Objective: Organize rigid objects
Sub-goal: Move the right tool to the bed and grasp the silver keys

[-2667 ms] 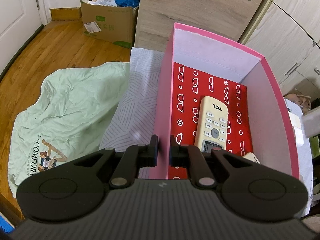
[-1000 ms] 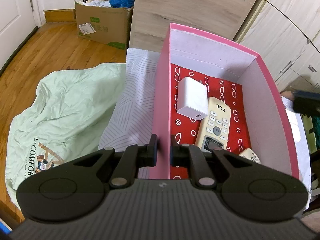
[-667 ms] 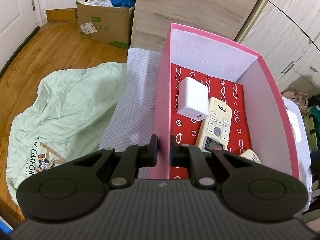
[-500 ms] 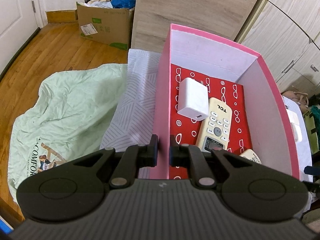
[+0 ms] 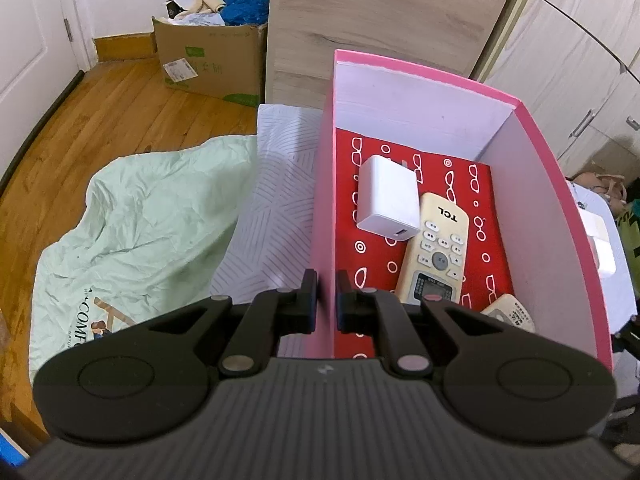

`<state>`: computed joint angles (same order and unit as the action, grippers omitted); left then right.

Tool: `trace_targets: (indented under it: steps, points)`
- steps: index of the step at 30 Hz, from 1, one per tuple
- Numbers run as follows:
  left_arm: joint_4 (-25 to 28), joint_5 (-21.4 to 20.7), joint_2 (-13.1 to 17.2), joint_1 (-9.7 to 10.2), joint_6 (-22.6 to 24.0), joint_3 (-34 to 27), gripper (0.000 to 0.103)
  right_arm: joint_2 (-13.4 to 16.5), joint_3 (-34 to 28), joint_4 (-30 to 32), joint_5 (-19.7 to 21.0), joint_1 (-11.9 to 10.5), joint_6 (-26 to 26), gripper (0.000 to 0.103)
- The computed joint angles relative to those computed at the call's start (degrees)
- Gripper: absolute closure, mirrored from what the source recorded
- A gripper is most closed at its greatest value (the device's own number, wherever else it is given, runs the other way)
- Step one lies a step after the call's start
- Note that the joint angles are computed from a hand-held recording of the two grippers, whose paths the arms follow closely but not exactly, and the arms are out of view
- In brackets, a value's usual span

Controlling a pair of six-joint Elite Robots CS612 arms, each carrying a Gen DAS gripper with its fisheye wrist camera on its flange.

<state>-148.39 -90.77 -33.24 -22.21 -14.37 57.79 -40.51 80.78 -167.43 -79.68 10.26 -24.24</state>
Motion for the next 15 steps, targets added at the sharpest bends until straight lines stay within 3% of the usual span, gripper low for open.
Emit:
trace_targets:
  steps: [3, 6, 8, 12, 15]
  points:
    - [0.19, 1.07, 0.08, -0.28, 0.45, -0.14, 0.095, 0.44, -1.36, 3.47, 1.26, -0.64, 3.43, 0.051]
    - [0.47, 1.97, 0.08, -0.55, 0.72, -0.29, 0.095, 0.66, -2.51, 6.17, 6.07, -1.57, 8.34, 0.096]
    - [0.54, 2.34, 0.17, -0.67, 0.81, -0.46, 0.095, 0.50, -2.61, 7.00, 9.03, -1.96, 9.44, 0.097]
    - [0.52, 2.45, 0.24, -0.67, 0.91, -0.52, 0.095, 0.33, -2.06, 1.55, 6.55, -1.44, 12.38, 0.097]
    - [0.58, 2.50, 0.27, -0.67, 0.84, -0.58, 0.095, -0.07, -1.39, -3.33, 7.51, -1.81, 16.30, 0.097]
